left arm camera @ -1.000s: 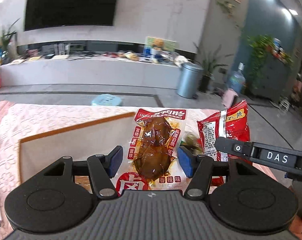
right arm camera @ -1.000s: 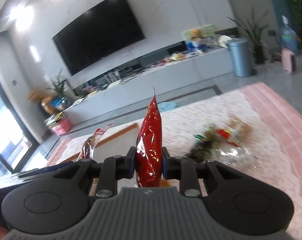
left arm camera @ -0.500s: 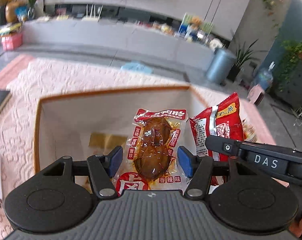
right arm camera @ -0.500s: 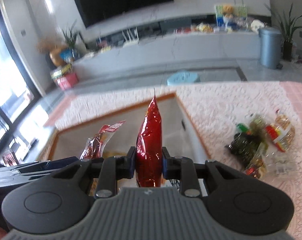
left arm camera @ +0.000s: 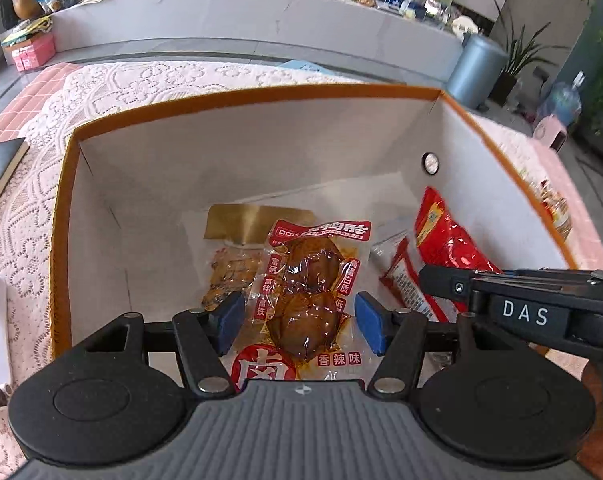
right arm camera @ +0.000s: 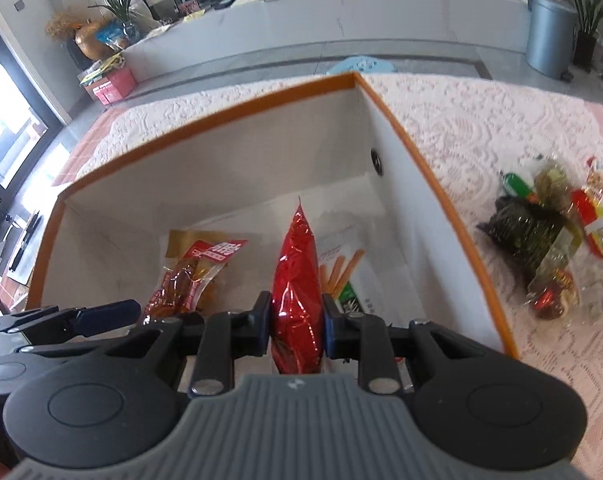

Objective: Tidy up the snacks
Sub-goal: 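Open both grippers to drop the egg pack and red wrapper into the box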

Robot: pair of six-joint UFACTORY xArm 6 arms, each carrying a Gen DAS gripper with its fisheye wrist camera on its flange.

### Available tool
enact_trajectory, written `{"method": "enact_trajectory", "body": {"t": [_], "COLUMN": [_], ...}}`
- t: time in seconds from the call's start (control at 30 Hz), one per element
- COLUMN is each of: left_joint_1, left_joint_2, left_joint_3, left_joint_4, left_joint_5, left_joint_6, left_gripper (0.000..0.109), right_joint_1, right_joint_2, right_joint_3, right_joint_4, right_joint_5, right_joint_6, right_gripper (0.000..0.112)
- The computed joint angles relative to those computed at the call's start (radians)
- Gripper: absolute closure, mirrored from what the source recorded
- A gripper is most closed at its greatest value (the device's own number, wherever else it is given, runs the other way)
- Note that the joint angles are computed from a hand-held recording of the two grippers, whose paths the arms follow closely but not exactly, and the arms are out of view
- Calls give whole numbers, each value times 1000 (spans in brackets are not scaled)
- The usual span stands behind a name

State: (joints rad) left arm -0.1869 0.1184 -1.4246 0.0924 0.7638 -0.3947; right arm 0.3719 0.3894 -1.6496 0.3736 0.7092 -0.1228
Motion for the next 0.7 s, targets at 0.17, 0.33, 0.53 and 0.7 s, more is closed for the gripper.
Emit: {"method": "enact_trajectory", "body": {"t": [0.17,0.33,0.53,0.7], "left_joint_1": [-3,8,13,12], "left_joint_2": [8,10,-9,-39], "left_joint_3": [-22,-25,-8,14], "left_joint_4": [-9,-52,-43,-17], "left_joint_5": [41,62,56,40], "left_joint_6": [7,12,-21,-42], "left_gripper": [38,36,31,28], "right_joint_1": [4,7,15,14], "right_joint_2": [7,10,-14,-40], "right_joint_3": [-4,-12,9,33], "right_joint_4": [-32,-53,-101,-128], "right_joint_5": [8,13,-10,-37], "right_joint_6": [9,22,43,60], "right_gripper": [89,87,75,63]}}
